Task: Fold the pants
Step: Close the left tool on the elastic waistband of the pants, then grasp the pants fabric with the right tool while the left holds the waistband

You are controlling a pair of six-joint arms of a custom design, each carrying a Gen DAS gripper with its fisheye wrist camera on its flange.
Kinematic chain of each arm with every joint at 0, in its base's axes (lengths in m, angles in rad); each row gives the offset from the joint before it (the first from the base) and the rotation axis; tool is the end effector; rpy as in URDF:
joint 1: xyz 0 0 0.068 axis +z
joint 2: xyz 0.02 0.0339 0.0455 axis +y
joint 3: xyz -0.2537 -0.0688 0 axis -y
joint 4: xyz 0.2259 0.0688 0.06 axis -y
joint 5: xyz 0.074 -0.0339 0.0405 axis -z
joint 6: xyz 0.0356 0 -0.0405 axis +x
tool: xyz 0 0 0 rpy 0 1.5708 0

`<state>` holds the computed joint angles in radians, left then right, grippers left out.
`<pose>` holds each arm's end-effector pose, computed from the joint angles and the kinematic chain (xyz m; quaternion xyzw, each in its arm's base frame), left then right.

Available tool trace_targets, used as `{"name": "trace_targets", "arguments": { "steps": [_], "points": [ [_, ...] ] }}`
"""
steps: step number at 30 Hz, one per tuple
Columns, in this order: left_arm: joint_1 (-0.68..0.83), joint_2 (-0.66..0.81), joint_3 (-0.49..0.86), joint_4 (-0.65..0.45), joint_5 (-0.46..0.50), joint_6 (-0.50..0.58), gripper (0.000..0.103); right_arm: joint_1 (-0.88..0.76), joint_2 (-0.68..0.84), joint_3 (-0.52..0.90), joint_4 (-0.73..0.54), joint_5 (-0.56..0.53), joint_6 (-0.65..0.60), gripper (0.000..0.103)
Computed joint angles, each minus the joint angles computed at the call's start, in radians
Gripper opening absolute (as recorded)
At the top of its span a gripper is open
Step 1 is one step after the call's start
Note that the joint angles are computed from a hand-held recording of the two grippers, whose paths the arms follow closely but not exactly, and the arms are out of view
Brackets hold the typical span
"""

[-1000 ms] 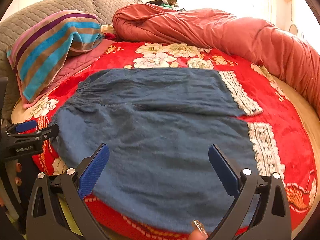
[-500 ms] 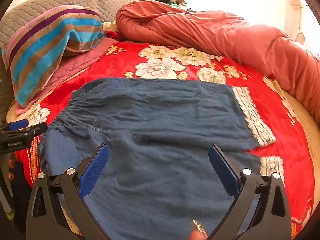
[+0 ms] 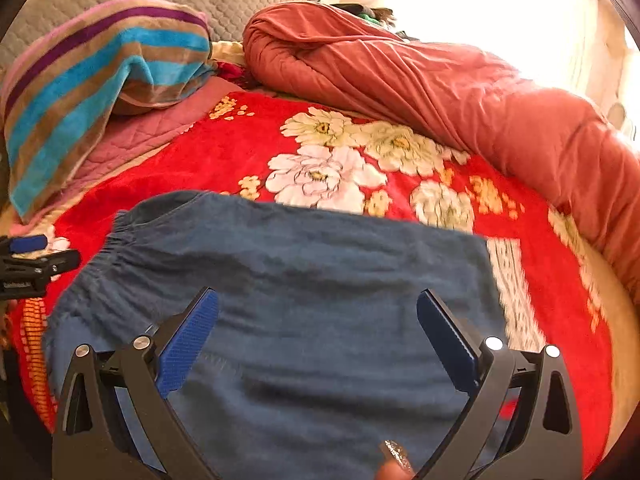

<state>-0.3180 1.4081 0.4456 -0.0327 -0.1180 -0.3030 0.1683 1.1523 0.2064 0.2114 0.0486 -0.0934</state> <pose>0.2072 -0.0638 0.1210 -0.0096 0.9573 -0.0327 0.2871 0.1768 0.0283 0.1238 -0.1094 0.9071 -0.0070 0.4065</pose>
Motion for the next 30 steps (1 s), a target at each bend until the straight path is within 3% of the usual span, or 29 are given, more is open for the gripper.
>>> {"name": "trace_targets", "arguments": {
  "steps": [3, 8, 16, 17, 20, 22, 23, 24, 30],
  "points": [
    [0.034, 0.073, 0.050, 0.017, 0.028, 0.028, 0.095, -0.041, 0.124, 0.079, 0.015, -0.083, -0.016, 0.099],
    [0.074, 0.221, 0.136, 0.068, 0.101, 0.085, 0.095, -0.025, 0.305, 0.190, 0.048, -0.081, -0.043, 0.099],
    [0.086, 0.429, 0.312, 0.049, 0.117, 0.102, 0.094, -0.027, 0.571, 0.396, 0.030, -0.075, -0.132, 0.099],
    [0.086, 0.442, 0.322, 0.052, 0.112, 0.100, 0.091, -0.027, 0.596, 0.417, 0.028, -0.069, -0.148, 0.099],
    [0.086, 0.478, 0.345, 0.070, 0.142, 0.107, 0.064, -0.030, 0.659, 0.478, 0.019, -0.068, -0.189, 0.099],
    [0.070, 0.485, 0.335, 0.102, 0.135, 0.115, 0.054, -0.030, 0.697, 0.512, 0.023, -0.064, -0.205, 0.099],
    [0.065, 0.484, 0.331, 0.112, 0.126, 0.121, 0.039, -0.026, 0.710, 0.524, 0.026, -0.052, -0.205, 0.099],
    [0.063, 0.474, 0.315, 0.135, 0.122, 0.126, 0.034, -0.023, 0.726, 0.546, 0.013, -0.050, -0.210, 0.099],
    [0.039, 0.362, 0.192, 0.248, 0.081, 0.139, 0.029, 0.006, 0.775, 0.613, -0.017, -0.062, -0.300, 0.099]
  ]
}}
